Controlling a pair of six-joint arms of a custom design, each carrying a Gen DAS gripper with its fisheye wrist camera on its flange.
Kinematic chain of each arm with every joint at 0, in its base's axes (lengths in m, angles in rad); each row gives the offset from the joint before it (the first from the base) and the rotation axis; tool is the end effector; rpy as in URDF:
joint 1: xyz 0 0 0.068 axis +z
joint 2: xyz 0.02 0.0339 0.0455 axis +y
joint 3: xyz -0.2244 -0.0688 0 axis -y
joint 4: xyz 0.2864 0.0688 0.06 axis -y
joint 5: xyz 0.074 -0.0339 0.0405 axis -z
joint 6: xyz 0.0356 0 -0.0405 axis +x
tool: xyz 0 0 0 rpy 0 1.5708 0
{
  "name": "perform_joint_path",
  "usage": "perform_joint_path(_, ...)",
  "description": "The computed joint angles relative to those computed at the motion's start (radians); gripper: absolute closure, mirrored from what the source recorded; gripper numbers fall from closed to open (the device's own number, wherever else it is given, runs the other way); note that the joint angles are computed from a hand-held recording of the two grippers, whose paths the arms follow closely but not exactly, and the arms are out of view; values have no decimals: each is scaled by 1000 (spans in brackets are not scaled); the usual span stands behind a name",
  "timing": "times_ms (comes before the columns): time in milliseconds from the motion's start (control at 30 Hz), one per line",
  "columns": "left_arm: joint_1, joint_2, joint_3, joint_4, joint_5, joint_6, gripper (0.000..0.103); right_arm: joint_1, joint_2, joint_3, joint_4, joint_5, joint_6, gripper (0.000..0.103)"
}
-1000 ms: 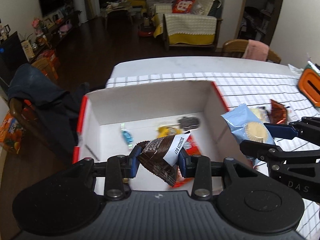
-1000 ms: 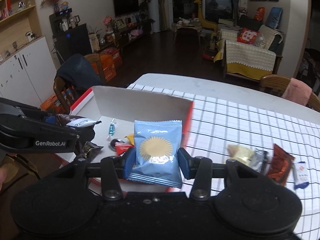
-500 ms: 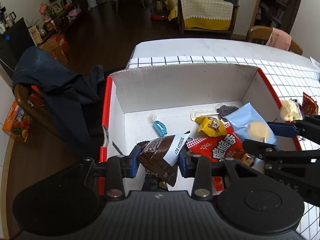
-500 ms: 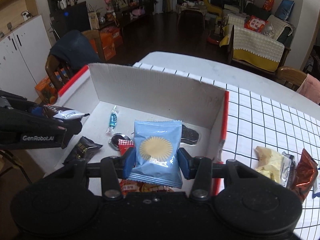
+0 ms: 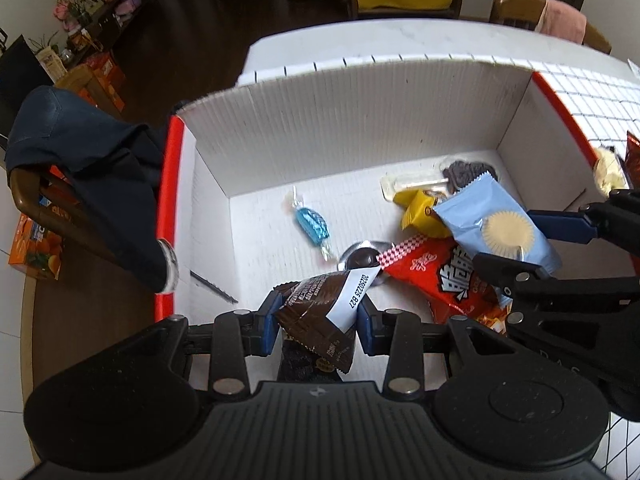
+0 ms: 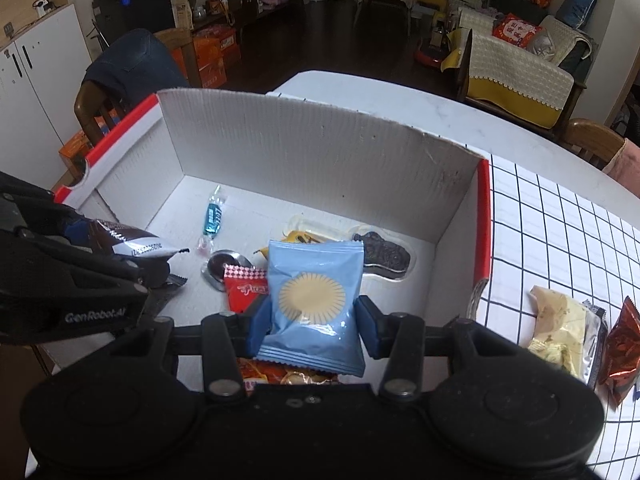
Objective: Organize snacks
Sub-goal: 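Open both tools to drop the blue and brown packets into the box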
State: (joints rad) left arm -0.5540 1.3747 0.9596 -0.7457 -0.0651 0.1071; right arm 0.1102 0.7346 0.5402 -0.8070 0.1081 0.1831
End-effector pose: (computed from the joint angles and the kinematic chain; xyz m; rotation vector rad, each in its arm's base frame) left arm 0.2616 -0.1591 0.1726 0.8677 2.5857 -0.0391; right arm 0.2042 0.0187 0.1753 0.1340 2.5599 -0.0276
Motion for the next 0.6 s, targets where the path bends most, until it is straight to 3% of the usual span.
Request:
perform_joint_path(367,-21,31,5,-15,-11,-25,64,19,17,0,-20,-13,24,57)
perform_joint_path(600,-29,-5,-11,-12,-18,-42,50,21,-34,-6,-59,-22,41,52)
